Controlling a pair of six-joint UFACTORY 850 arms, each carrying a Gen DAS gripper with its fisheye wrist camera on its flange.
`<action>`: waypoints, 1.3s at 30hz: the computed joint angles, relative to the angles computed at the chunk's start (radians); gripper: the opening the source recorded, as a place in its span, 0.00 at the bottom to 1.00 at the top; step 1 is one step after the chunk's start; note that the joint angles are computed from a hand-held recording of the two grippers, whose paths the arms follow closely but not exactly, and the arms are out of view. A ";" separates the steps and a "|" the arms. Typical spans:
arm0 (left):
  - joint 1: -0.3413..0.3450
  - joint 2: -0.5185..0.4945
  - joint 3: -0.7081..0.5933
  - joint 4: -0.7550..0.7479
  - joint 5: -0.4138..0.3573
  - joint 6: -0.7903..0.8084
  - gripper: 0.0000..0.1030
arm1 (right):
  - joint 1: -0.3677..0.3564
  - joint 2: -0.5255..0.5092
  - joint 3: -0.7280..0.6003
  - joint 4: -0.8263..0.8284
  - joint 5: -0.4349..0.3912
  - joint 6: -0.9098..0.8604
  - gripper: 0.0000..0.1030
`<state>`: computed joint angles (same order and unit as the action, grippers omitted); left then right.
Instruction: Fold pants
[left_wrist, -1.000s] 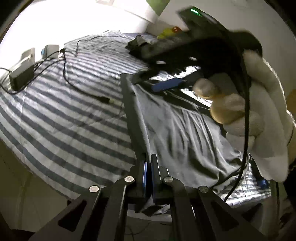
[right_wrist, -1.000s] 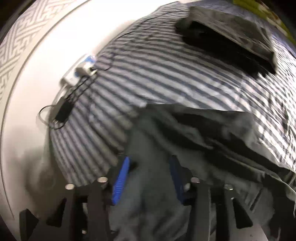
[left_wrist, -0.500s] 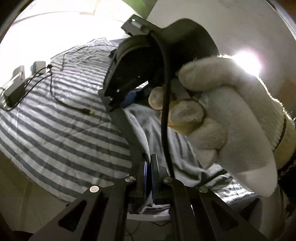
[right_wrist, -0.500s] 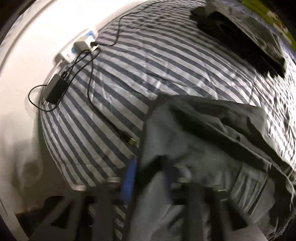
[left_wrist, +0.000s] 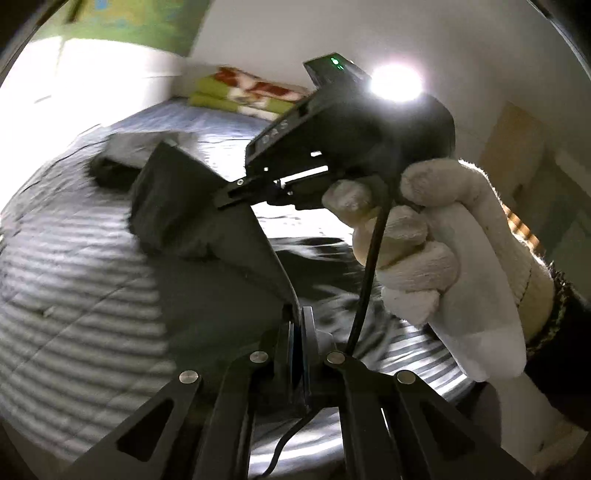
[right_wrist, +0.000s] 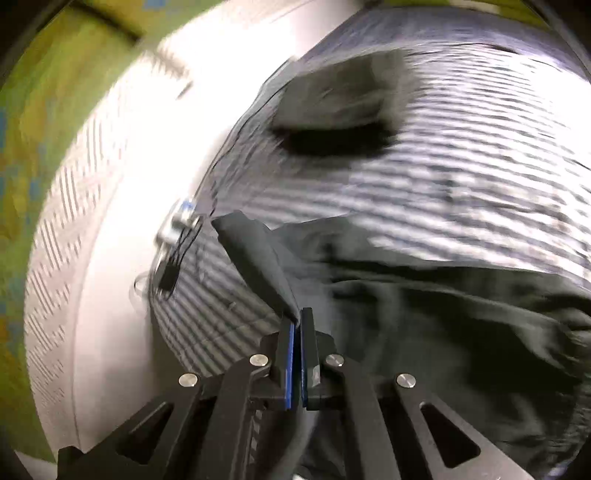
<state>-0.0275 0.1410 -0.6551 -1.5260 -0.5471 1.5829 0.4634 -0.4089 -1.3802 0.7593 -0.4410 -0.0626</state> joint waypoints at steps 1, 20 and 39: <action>-0.040 -0.017 -0.015 -0.014 0.011 0.001 0.02 | -0.025 0.039 0.053 0.024 0.016 -0.021 0.02; -0.480 -0.363 -0.283 -0.075 0.153 -0.043 0.02 | -0.355 0.237 0.442 0.361 0.055 -0.393 0.02; -0.064 -0.079 -0.007 0.282 0.081 -0.231 0.44 | -0.210 0.515 0.614 -0.326 0.207 0.248 0.25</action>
<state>-0.0919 0.0621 -0.6624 -1.2443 -0.4656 1.3516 0.2535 0.1063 -0.7665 0.4336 -0.2340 0.1854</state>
